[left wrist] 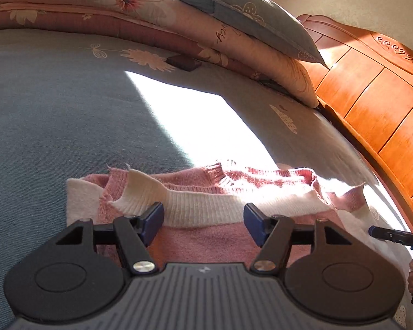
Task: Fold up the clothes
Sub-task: 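Lift both grippers off the folded sweater and pull them back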
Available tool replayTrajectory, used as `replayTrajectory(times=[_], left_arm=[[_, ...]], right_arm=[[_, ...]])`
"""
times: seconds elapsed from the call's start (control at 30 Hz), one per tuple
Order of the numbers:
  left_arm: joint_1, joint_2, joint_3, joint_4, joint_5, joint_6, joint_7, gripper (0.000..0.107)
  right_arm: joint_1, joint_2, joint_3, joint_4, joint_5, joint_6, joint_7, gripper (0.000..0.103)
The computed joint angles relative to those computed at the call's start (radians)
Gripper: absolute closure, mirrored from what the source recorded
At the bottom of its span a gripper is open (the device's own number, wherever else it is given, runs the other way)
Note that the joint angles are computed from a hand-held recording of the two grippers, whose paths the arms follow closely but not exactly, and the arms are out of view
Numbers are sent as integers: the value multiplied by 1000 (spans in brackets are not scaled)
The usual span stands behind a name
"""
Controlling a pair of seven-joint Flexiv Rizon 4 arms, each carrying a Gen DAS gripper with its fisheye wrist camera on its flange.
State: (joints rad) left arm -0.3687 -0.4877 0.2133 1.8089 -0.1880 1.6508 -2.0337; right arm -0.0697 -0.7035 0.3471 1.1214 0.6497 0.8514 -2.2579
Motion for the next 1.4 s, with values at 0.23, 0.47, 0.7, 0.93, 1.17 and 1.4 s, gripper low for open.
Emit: replayTrajectory(times=[0.23,0.47,0.7,0.93,1.17,1.4], left_arm=[[-45,23,35,38,-9,-3,17,36],[-207,58,216,24,112,-121,-83,32],[-300,80,287,-17,271,-202,-199,24],[-405,114,371,-75,485,-406,-363,17],[-382,131,311,-93,591,-467,-464,15],[-360,157,264,-97,721,-500,-558,13]], right_arm=[[70,-44,-28,-69,-65,92,-60,65],[97,-132,-35,-182,-172,73,121,68],[133,-182,-57,-273,-218,20,198,68],[73,-162,-7,-261,-190,-37,259,73],[18,-62,-36,-131,-139,-169,194,91],[2,57,-28,16,-84,-102,127,76]])
